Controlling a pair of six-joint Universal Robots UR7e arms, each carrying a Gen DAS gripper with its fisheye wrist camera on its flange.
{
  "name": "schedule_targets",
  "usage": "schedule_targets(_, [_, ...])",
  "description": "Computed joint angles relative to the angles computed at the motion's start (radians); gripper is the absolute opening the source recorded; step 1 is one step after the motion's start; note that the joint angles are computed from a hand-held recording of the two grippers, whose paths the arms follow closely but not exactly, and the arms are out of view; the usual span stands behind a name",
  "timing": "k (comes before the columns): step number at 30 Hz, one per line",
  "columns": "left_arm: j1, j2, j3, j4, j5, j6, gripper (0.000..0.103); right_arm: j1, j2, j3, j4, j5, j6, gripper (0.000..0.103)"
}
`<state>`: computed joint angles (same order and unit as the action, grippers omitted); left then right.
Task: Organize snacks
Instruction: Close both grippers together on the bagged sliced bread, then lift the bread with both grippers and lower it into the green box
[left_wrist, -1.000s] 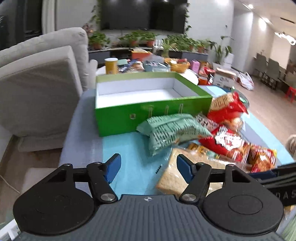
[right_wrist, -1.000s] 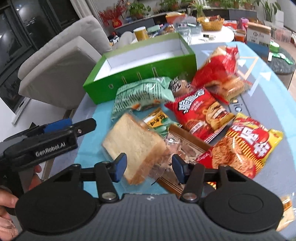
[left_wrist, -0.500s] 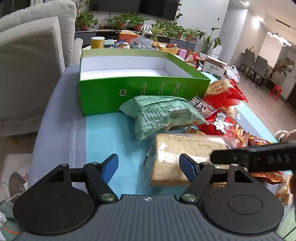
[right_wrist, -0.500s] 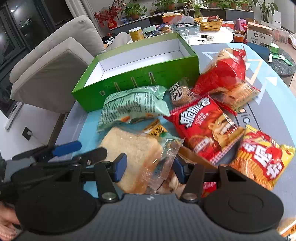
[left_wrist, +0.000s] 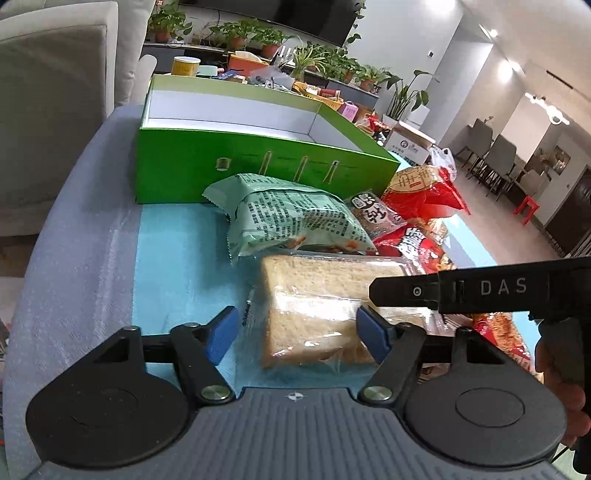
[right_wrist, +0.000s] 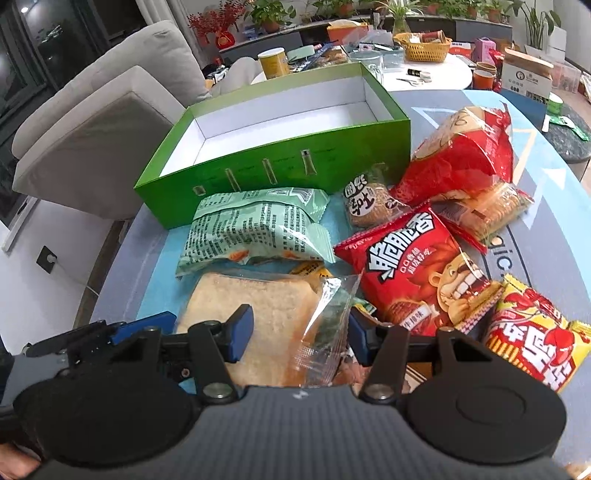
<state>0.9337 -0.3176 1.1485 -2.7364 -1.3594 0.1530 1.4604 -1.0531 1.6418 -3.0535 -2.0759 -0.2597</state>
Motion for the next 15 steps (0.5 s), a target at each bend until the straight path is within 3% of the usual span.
schedule_targets(8, [-0.009,-0.004,0.038,-0.07,0.022,0.046,0.065,0.006,-0.002,0.018,0.001,-0.005,-0.004,0.062])
schedule_targets(9, [-0.01,-0.005,0.042,-0.077,0.025,0.046,0.063,0.011,0.004,0.014,-0.003,-0.016,-0.01,0.062])
schedule_targets(11, [-0.014,-0.013,0.065,-0.113,0.017,0.062,0.05,0.016,0.008,0.013,-0.017,-0.016,-0.021,0.059])
schedule_targets(15, [-0.033,-0.035,0.11,-0.171,0.029,0.093,0.049,0.031,0.005,0.029,-0.063,-0.019,-0.054,0.058])
